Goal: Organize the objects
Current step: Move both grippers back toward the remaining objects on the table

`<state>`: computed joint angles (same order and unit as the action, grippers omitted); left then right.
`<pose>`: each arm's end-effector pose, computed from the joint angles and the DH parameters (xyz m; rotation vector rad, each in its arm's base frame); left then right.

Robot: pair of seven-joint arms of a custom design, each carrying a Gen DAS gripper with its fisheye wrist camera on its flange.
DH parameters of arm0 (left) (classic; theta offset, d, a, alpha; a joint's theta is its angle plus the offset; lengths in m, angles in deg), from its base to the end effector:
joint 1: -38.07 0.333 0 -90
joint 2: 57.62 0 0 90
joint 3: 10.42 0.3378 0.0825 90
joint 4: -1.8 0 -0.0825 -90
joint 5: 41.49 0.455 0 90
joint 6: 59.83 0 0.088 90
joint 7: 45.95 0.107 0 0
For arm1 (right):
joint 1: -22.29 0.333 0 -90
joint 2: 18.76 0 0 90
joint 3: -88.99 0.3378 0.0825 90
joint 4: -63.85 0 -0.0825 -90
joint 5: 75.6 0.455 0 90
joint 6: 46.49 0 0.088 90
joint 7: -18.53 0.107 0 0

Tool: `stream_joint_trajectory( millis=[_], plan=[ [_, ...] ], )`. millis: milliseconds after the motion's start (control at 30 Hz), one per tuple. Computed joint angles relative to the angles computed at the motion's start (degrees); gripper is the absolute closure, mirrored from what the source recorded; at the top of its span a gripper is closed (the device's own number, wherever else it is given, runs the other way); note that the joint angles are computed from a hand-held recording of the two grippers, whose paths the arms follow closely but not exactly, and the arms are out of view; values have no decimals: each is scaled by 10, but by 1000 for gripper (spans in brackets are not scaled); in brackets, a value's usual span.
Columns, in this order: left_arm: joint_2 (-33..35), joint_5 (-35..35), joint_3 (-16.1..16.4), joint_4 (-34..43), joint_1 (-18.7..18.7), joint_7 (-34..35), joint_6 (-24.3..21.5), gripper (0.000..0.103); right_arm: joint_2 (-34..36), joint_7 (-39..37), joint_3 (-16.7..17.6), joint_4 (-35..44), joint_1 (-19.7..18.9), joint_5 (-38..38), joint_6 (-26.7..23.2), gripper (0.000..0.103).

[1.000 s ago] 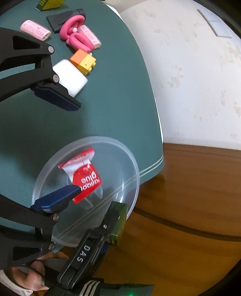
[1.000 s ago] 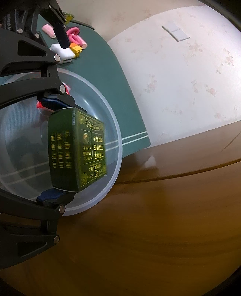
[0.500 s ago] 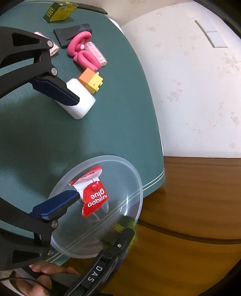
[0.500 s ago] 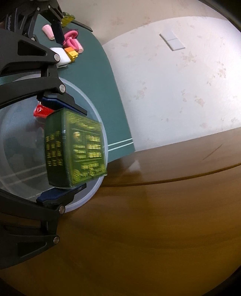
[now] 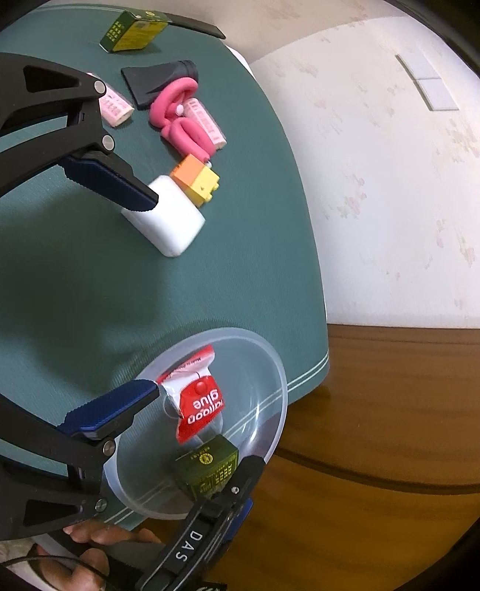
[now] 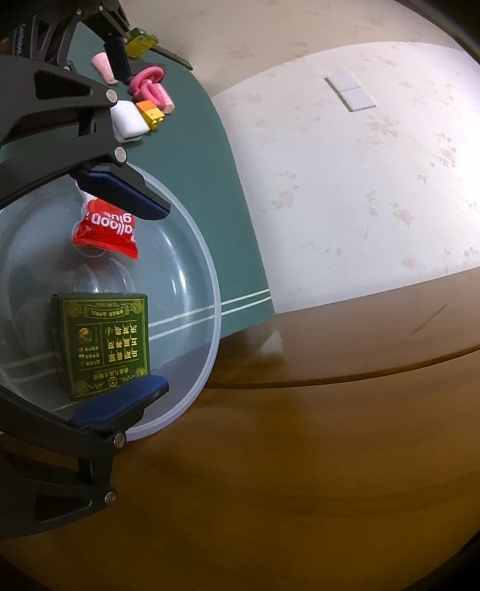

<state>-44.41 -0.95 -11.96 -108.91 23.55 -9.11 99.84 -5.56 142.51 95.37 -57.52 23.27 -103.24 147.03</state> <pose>0.6734 -0.2235 0.4133 -1.8397 1.7351 -0.6658 0.6561 0.1329 0.3959 -1.5916 1.5151 -0.6256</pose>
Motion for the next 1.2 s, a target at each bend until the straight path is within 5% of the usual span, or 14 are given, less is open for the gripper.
stream_joint_trajectory(
  millis=[433,567,1033,1200],
  plan=[
    [-46,37,-5,-54,25,-65,-7,8,-3,-46,-54,-12,62,59,7,16],
    [-65,59,-8,-77,41,-96,-1,1,-2,-69,-73,-13,84,88,6,16],
    [-119,102,-30,-150,114,-186,-15,1,2,-127,-103,-14,123,152,9,16],
    [-124,86,-34,-166,135,-201,-13,1,2,-199,-168,-22,203,236,26,16]
  ],
)
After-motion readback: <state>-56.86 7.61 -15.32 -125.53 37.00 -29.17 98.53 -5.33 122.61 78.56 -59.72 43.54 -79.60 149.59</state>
